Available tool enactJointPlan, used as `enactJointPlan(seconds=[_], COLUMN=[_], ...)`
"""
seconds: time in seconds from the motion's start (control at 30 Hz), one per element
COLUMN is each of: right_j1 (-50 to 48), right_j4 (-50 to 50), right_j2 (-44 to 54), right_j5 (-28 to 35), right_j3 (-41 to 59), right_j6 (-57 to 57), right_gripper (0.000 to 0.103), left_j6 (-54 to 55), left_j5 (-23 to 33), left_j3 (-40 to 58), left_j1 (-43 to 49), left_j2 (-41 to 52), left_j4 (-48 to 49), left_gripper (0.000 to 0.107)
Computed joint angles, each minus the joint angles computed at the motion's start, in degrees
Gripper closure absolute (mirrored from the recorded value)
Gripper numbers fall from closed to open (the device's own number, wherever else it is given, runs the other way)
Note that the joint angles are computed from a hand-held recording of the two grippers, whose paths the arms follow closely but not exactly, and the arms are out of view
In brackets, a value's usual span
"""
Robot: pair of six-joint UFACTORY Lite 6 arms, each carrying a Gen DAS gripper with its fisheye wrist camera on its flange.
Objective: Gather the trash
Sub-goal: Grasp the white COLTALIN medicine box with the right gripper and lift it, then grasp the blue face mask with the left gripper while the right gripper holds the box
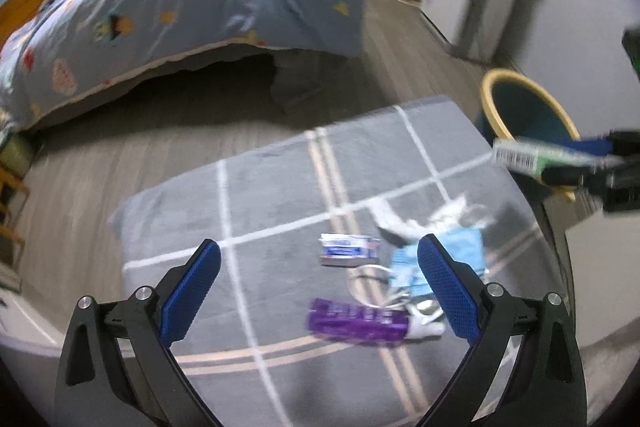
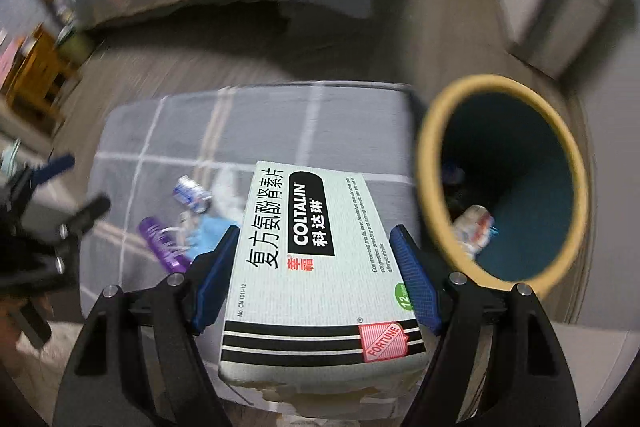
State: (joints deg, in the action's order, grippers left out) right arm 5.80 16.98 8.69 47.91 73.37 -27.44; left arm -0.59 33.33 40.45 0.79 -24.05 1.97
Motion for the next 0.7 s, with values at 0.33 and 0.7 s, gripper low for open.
enactJointPlan(seconds=[0.33,0.7], right_j1=[-8.33,-10.4], right_j4=[3.21,1.53], right_j2=[0.27,-2.26], right_j5=[0.08,-1.25], right_j3=[1.22,-1.51], right_j6=[-6.06,-11.24], right_gripper=[0.029,0.029], left_j6=[-31.36,-50.99], left_j5=[-7.35,-11.51], left_j3=[-5.4,-5.33], left_j1=[-22.49,-28.93], left_j2=[7.06,16.93], left_j4=[19.02,33.24], left_gripper=[0.009,0.034])
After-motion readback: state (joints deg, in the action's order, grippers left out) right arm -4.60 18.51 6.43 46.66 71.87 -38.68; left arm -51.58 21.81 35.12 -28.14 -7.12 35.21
